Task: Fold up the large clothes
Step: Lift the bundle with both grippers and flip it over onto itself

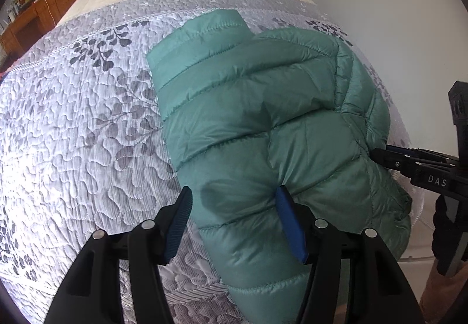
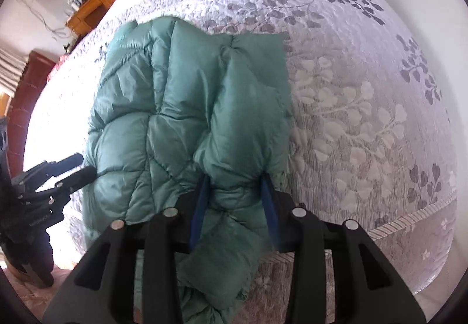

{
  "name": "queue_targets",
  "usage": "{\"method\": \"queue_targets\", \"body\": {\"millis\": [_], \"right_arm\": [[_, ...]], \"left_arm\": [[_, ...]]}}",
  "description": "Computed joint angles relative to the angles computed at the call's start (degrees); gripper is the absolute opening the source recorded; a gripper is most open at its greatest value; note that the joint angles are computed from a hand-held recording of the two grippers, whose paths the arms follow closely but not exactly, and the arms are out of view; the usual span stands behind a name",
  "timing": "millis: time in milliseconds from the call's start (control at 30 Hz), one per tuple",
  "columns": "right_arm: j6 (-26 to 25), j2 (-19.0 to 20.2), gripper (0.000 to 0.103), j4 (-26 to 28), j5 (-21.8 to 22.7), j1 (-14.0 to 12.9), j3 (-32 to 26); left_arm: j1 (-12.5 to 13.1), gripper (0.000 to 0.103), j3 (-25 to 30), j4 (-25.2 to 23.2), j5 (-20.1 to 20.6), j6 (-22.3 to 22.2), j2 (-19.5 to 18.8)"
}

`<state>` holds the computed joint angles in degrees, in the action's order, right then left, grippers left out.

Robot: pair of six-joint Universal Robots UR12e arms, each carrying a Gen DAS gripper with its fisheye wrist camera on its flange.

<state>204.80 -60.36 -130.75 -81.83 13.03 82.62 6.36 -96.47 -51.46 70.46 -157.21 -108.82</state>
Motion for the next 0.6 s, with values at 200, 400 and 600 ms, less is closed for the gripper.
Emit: {"method": "queue_targets", "body": {"millis": [200,400,600], "right_arm": [[1.6,-1.1,0.078,-3.4,7.3,-1.7,2.8],[3.3,0.2,0.089,-5.5,16.6,-3.4,4.1],[6.7,2.3,0.093,-11.5,27.2,-5.4,6.4]], "left_arm": [[4.6,0.069,2.0,-10.7,-12.8,0.6,-1.3],[6.9,0.077,3.3,-19.0,-21.4,1.7,-3.8],[7.4,0.087,5.0,-28.0,-28.3,5.4,-6.8]]}}
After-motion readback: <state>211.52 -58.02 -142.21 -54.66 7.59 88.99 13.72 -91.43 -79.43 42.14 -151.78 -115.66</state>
